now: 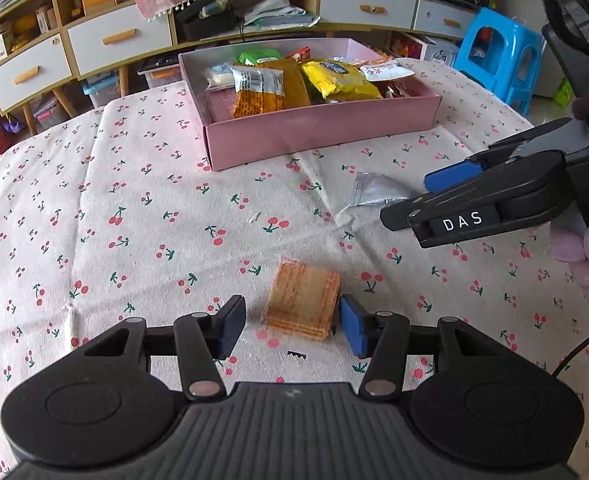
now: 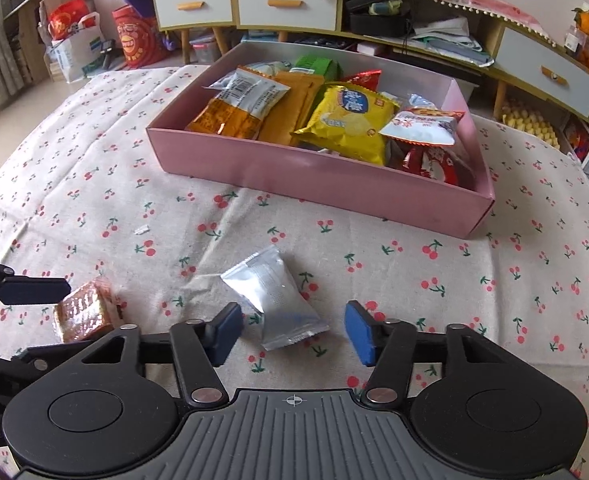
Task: Organize snacks
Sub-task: 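Grasp the brown wafer biscuit with the left tool while the right tool grasps the silver foil packet, then carry the wafer biscuit and foil packet into the pink box and open both tools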
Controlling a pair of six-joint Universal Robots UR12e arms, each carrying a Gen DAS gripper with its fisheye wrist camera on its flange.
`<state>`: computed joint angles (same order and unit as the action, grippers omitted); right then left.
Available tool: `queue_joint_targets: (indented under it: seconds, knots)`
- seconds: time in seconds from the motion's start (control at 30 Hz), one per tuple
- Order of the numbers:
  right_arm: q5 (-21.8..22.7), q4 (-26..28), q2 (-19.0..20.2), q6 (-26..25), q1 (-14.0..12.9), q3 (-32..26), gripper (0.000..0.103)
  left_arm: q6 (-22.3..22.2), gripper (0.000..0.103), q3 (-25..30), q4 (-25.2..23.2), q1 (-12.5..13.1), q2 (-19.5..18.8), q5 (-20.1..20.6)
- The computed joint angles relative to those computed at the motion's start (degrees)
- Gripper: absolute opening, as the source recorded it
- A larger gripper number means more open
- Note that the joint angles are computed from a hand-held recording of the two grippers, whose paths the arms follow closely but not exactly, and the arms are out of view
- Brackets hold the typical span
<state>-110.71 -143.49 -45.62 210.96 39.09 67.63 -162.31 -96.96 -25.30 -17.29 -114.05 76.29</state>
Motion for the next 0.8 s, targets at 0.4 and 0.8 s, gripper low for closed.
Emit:
queue_joint_targets:
  seconds: [0.4,0.8]
  knots:
    - [2.3,-2.2,-0.7,0.8,-0.2,0.5,0.032,-3.3,0.034,0.7,-0.9,0.1,-0.1,0.3]
    - [6.0,-8.0,-3.6,10.8,-1.9,3.7,0.032,-12.8,0.034,2.0,2.3,1.1,-0.1,-1.2]
